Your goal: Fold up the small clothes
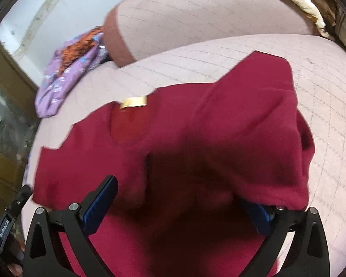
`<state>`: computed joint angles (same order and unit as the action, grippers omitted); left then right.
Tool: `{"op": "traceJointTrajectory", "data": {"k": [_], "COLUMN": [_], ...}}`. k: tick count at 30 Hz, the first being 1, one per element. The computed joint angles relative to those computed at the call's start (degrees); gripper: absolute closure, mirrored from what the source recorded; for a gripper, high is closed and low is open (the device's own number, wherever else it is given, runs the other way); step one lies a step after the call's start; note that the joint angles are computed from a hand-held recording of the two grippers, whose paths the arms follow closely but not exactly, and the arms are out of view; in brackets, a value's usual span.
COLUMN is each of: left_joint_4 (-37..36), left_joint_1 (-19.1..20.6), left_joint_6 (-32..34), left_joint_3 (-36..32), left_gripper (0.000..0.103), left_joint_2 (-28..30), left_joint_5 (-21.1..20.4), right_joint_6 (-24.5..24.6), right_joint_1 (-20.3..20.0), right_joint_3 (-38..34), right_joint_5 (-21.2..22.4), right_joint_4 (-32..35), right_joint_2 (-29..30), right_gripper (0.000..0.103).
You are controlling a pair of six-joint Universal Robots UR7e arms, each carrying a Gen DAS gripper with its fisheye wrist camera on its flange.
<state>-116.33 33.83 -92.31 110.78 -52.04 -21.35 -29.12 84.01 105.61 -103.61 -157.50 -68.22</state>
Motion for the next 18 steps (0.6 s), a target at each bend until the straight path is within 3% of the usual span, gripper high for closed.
{"op": "traceJointTrajectory", "data": {"k": [3,6,8,11,14,16,18], "left_joint_4": [2.07,5.4,7.38,8.41,9.76,12.04,15.85], "left_joint_1": [0.17,-0.18,-0.15,0.1,0.34,0.49,0.87], "left_joint_6": [-1.08,-4.25,-5.67,-6.58,-8.2,-10.37,-13.65], "left_joint_3": [0.07,-0.44,-0.71,-0.54,-0.2,-0.19,-0.67], "left_gripper": [0.032,0.032,0.032,0.032,0.032,0.032,0.032], "left_joint_2": [-0.45,-0.6,-0.73,-1.14,-1.73,-2.18,-2.48], "left_joint_5": [0.45,2.2,2.72,2.22,1.98,2.33,2.7], "right_joint_6": [2.43,6.72,7.93,2.45,-1.13,-4.02,-7.19], "right_joint_1": [-0.46,-1.59,-2.2,-1.38,0.11,2.02,3.79], "right_joint_3": [-1.85,-3.14,-2.47,1.62,1.65,1.63,2.1], "right_joint_5": [-3.86,-8.81,-7.21,0.17,5.24,3.01,-2.64], "right_joint_4": [-6.06,-13.43,-11.42,-8.52,1.02,1.55,-5.81], "right_joint_2": [0.61,-0.01,-1.88,-5.49,-5.14,-1.92,1.99], "right_gripper": [0.02,0.02,0.019,0.015,0.011,0.013,0.014]}}
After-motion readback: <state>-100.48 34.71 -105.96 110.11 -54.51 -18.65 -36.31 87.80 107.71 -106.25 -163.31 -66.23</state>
